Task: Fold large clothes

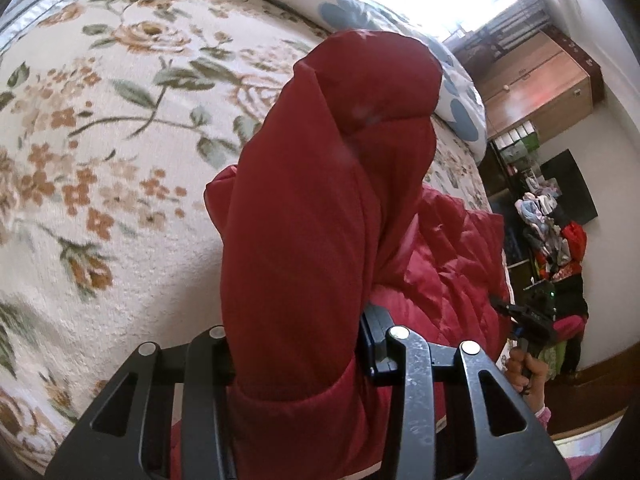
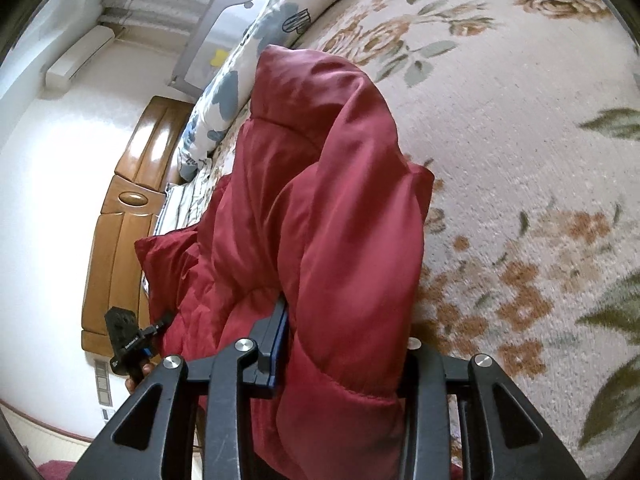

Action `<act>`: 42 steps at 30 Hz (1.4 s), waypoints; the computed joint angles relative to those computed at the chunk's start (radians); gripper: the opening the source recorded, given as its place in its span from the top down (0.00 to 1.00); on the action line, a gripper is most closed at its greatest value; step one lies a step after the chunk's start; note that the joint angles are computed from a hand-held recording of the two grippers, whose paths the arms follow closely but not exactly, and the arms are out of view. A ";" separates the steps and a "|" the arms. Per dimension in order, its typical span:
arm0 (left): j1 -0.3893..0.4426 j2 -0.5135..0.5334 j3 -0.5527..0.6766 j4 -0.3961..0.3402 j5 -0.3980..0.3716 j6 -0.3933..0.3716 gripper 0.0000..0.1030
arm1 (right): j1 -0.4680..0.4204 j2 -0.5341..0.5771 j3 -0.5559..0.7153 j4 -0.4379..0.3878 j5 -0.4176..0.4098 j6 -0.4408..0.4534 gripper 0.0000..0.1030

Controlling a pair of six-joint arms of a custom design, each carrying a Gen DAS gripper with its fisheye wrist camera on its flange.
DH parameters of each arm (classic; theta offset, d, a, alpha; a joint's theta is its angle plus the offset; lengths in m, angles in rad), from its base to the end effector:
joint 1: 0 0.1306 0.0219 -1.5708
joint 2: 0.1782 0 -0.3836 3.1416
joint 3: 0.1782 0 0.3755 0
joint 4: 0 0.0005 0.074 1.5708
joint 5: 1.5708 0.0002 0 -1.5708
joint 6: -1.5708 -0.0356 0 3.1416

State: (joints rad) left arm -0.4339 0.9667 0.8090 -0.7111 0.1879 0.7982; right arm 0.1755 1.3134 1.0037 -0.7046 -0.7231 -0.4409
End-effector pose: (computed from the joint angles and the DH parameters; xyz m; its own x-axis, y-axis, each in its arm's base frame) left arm 0.2733 -0.1345 0.3376 -0.8577 -0.3779 -0.3486 -0.1314 0.8166 -0.5620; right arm 0.3920 0.0929 0.3130 -0.9588 0.1549 -0.2379 -0.0728 0.6757 0.7335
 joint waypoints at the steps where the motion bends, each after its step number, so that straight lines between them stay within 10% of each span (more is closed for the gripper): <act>1: 0.002 0.005 -0.004 0.003 -0.002 0.001 0.64 | 0.003 -0.001 -0.005 0.006 0.002 -0.007 0.66; 17: -0.052 0.111 -0.021 0.038 -0.173 0.005 0.43 | 0.009 0.013 -0.079 0.113 0.086 -0.022 0.54; 42: -0.091 0.077 0.060 -0.080 -0.441 0.040 0.28 | 0.073 -0.084 -0.026 0.011 0.432 0.046 0.22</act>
